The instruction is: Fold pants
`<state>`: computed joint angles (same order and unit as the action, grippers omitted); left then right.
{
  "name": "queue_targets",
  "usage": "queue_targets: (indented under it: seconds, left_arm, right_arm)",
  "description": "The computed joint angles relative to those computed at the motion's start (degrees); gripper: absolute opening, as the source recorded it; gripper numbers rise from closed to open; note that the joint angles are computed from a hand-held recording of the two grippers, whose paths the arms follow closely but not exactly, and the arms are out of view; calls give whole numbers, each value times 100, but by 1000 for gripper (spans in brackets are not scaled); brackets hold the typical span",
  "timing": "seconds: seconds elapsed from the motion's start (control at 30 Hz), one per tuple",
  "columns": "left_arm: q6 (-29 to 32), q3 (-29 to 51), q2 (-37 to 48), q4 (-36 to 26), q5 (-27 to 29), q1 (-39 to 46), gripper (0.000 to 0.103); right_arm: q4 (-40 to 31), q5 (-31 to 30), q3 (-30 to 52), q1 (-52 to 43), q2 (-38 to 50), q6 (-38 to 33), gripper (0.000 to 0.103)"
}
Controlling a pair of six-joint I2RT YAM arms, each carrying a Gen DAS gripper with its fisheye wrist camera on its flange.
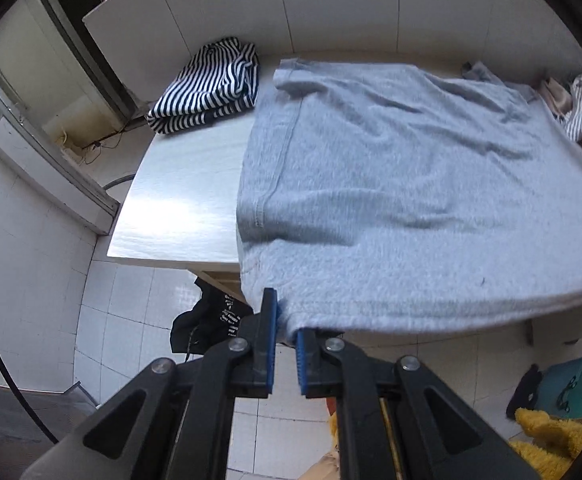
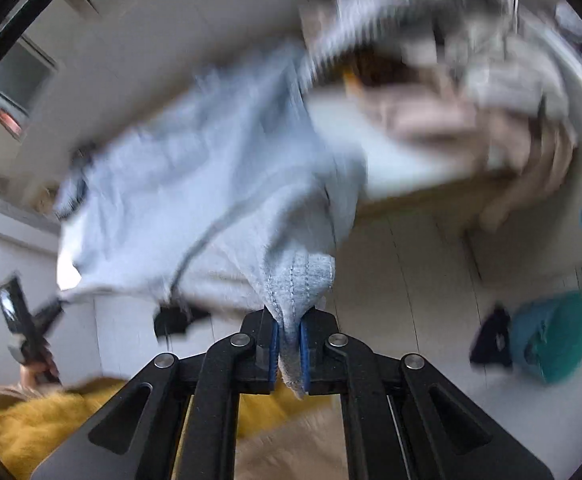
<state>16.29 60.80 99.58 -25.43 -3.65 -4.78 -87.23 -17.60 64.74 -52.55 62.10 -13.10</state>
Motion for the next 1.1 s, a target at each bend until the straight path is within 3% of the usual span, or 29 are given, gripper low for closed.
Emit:
queue_targets:
  seconds: [0.07,0.23,0.5,0.63,0.73,0.8,0.87,0.97,1.1]
  left_arm:
    - [105,-78,-11,-82,117,111,8]
    - [358,-34,46,-263,98,147,8]
    - [201,1102,495,-1091,497,120,9]
    - [-112,2366,1280,-1562,570,-129,9]
    - [-321,3371,2104,-1747,304,-334,11]
    - [-449,4069,2715,-1900,87,-470,19]
    - [-614,4836,3378,-2102,-251,-636,30]
    - [-722,5499,3897,-2254,-468,-788,33]
    - [-663,5521,3874,-2112,-691,-844,54]
  right_arm:
    - [131,436,-656,3,28,124,9]
    - [206,319,-1103,-625,-53,-4,9]
    - [485,-143,259,21,704,607,9]
    - [1120,122,1001,967,1612,1173,9]
    - [1733,257,1633,1524,2596,1417,12]
    - [2228,307,2130,1795,3399,1565,27]
    - [2611,652,2397,1987,3899,1612,35]
    - [2914,942,2741,2096,4339,1678,35]
    - [2937,401,2578,1983,4011,1342,35]
